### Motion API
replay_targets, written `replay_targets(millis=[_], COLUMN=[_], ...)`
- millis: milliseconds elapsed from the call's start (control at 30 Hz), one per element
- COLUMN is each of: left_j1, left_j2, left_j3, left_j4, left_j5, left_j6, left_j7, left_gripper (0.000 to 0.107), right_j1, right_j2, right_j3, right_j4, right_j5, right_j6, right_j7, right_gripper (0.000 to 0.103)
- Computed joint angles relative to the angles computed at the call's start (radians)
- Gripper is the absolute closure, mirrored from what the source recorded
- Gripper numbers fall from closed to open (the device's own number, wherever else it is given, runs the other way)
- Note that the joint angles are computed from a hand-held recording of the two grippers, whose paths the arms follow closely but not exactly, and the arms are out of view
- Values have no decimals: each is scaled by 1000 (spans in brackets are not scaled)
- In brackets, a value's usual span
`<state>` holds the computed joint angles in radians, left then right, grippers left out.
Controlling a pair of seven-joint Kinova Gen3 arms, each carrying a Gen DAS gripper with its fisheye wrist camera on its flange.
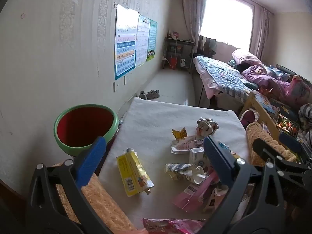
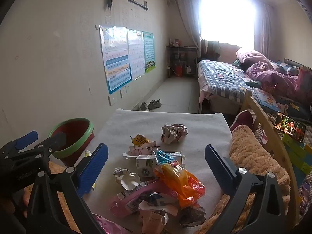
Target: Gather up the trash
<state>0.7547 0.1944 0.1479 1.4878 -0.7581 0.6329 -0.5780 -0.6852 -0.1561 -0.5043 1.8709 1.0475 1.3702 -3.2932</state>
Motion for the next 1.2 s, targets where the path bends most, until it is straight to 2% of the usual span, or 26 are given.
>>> replay_targets(millis=[300, 500, 1200], left_j1=[6, 29, 8], left_j2=[20, 13, 5], left_j3=[-7, -20, -1], left_j4=[-28, 18, 12], left_j5=[10, -54, -45], left_j6=[8, -19, -6], left_j7=[-9, 65, 24], left_gripper=[10, 10, 10], right_j1=[13, 23, 37], right_j2=[-17, -19, -24], right_j3=[0, -8, -12], right_j4=[9, 9, 12], right_j5=[-14, -17, -34], right_j6=[-12, -13, -20], right_j7=[-15, -16, -19], right_gripper=[7, 7, 7])
